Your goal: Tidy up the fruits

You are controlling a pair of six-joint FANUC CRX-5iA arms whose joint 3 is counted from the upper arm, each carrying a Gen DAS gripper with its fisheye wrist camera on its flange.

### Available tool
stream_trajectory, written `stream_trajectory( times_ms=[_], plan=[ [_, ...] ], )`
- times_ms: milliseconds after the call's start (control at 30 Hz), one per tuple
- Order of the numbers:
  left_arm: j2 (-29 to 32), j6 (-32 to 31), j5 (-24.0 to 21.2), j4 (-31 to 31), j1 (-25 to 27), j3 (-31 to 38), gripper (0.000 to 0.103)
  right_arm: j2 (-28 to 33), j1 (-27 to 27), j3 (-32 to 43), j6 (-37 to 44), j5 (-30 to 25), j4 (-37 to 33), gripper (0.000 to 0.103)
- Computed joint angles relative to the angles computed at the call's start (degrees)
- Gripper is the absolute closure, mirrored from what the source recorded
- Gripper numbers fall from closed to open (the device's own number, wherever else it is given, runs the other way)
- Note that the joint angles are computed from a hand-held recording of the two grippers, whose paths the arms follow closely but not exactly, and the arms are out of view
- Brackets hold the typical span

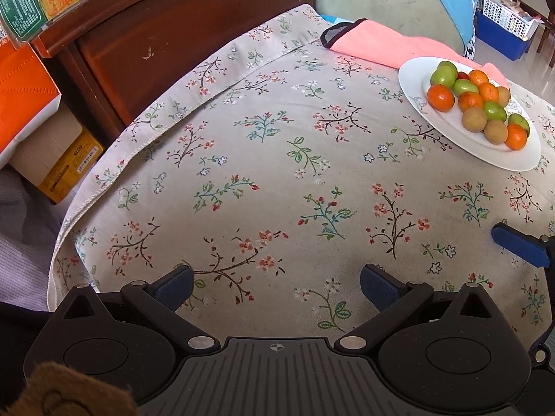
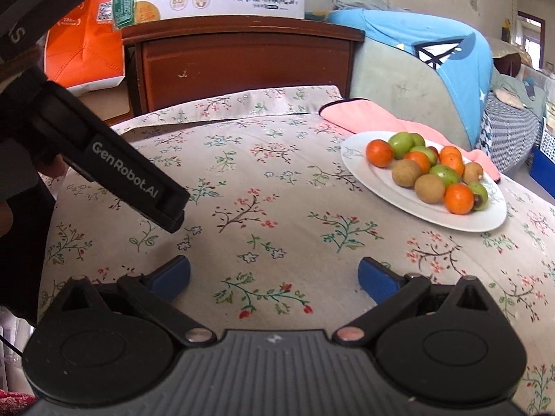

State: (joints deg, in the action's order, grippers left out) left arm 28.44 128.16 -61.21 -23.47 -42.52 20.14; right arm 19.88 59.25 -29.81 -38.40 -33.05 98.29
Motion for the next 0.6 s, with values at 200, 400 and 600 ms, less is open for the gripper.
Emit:
stream_trajectory(
  times_ms=[200,400,600],
  plan=[
    [0.16,0.41,-0.05,0.29,0.44,0.07,0.000,0.72,-1.12,1.07,0.35,1.77,1.22,0.001],
    [0.61,0.80,-0.13,1.15,1.17,0.36,0.000,0.62,-1.19,0.79,-0.36,1.67,1.89,0.001],
    [1.42,2.11,-0.96,-0.07,1.06,1.61,0.000,0.64,-1.20,0.86,-0.28,1.66,1.83,0.001]
  ],
)
